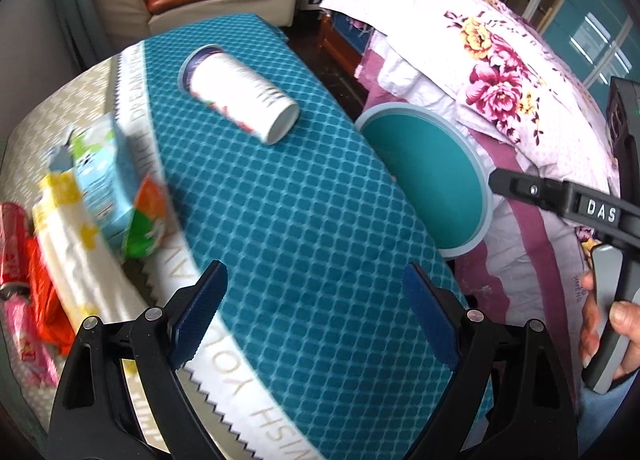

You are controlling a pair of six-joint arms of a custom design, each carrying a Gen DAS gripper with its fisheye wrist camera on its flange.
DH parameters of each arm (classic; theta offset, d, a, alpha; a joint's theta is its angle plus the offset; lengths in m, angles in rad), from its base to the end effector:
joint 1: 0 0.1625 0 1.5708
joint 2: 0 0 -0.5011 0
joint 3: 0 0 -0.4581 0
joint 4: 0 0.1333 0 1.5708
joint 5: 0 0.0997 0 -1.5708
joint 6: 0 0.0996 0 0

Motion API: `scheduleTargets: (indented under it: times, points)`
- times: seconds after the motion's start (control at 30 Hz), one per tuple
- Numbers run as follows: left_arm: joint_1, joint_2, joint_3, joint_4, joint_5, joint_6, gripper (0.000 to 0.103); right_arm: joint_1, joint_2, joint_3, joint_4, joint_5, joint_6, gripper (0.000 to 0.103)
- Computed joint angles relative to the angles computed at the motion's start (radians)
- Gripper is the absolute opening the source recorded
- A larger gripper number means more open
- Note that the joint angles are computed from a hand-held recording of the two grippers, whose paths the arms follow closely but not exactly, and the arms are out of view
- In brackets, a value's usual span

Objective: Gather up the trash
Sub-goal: 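Move both tools back to the table and grasp the yellow-white wrapper with the right gripper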

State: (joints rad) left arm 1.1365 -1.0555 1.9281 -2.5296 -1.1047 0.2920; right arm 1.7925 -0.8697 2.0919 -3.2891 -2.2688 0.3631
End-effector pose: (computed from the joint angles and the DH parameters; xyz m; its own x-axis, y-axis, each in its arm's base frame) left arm -0.1113 -0.6631 0.1676 -0.6710 0.5865 -0.4536 0.6394 0.7674 0.0464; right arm 0.2003 -0.5737 0.0952 -0.8302 0.4262 0.3593 0.1086 0.7558 -0.6457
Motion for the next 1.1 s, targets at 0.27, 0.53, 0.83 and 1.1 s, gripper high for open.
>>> scheduleTargets:
  times: [0.27, 0.53, 0.83, 1.1]
  points:
    - [0.022, -0.078, 0.033, -0.012, -0.005, 0.008, 0.089, 0.061, 0.044, -0.049, 0.072, -0.001, -0.006, 0.078]
    - [0.07, -0.141, 0.02, 0.012, -0.012, 0.025, 0.089, 0.106, 0.098, -0.128, 0.167, 0.041, -0.013, 0.078]
    - [0.163, -0.185, -0.047, 0.052, -0.015, 0.003, 0.089, 0.149, 0.185, -0.258, 0.254, 0.149, -0.072, 0.078]
    - [0.224, -0.186, -0.12, 0.06, -0.009, -0.01, 0.089, 0.177, 0.285, -0.421, 0.387, 0.189, -0.115, 0.072]
